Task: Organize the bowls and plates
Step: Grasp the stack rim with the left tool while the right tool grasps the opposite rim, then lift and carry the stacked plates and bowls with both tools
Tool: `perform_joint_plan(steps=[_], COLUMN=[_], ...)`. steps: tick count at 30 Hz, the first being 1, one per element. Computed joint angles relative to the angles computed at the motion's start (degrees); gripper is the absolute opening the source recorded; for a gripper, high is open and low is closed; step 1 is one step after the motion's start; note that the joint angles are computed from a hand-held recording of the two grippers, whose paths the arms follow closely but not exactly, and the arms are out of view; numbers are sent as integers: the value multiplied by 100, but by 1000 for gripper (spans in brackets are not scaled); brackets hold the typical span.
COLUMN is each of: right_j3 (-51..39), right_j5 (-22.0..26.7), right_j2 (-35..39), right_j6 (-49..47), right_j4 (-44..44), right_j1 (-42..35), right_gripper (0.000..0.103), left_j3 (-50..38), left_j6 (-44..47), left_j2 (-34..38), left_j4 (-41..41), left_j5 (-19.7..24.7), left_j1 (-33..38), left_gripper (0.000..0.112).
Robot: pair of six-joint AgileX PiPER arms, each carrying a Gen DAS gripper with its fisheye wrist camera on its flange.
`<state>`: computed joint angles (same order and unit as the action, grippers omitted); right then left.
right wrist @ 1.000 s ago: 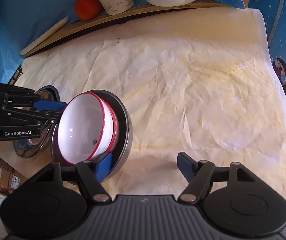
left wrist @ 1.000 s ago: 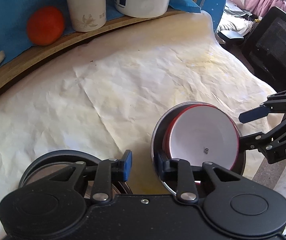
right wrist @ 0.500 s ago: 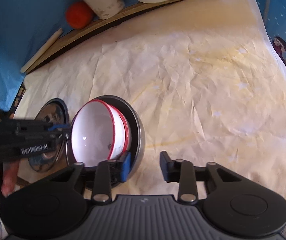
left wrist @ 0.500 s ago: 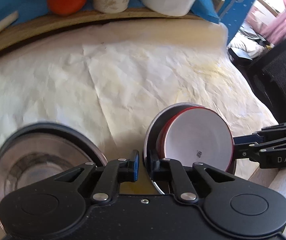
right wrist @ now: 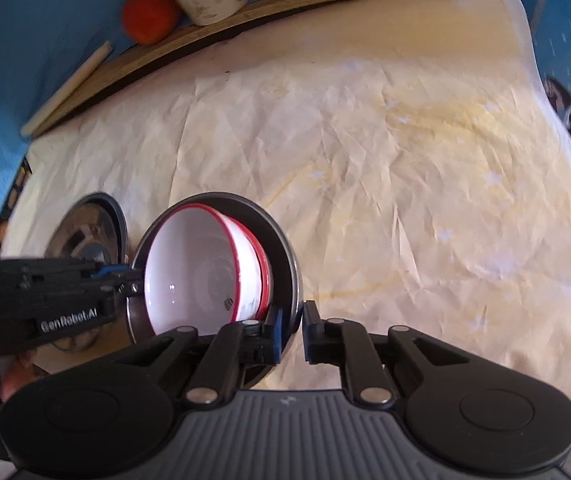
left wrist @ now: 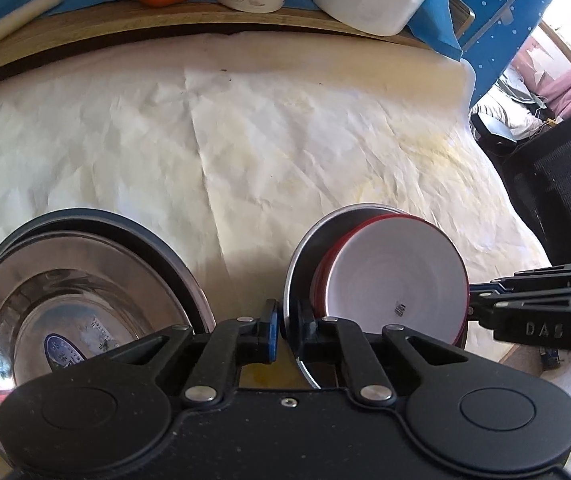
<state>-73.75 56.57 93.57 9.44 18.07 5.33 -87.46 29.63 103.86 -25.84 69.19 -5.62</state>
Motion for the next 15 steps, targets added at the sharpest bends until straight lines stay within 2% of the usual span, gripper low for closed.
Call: perform_joint_plan(steps=[4, 7, 11, 15], right_j3=[93, 155, 208, 368], right_j5=[9, -118, -200, -235], right_j2=[41, -2, -28, -36], right_j6=[-302, -269, -143, -262], right_j4=[527, 424, 397, 889], right_j1=[-317, -230, -195, -467], right_gripper=[12, 12, 12, 12], left_j3=[61, 49, 237, 130], left_j6=[21, -35, -215, -519], left_j2=[-62, -35, -181, -109], left_j4=[63, 7, 72, 54], left_j5=[-32, 11, -184, -36], left_j1=[-32, 20, -44, 6], left_gripper=[8, 8, 8, 7])
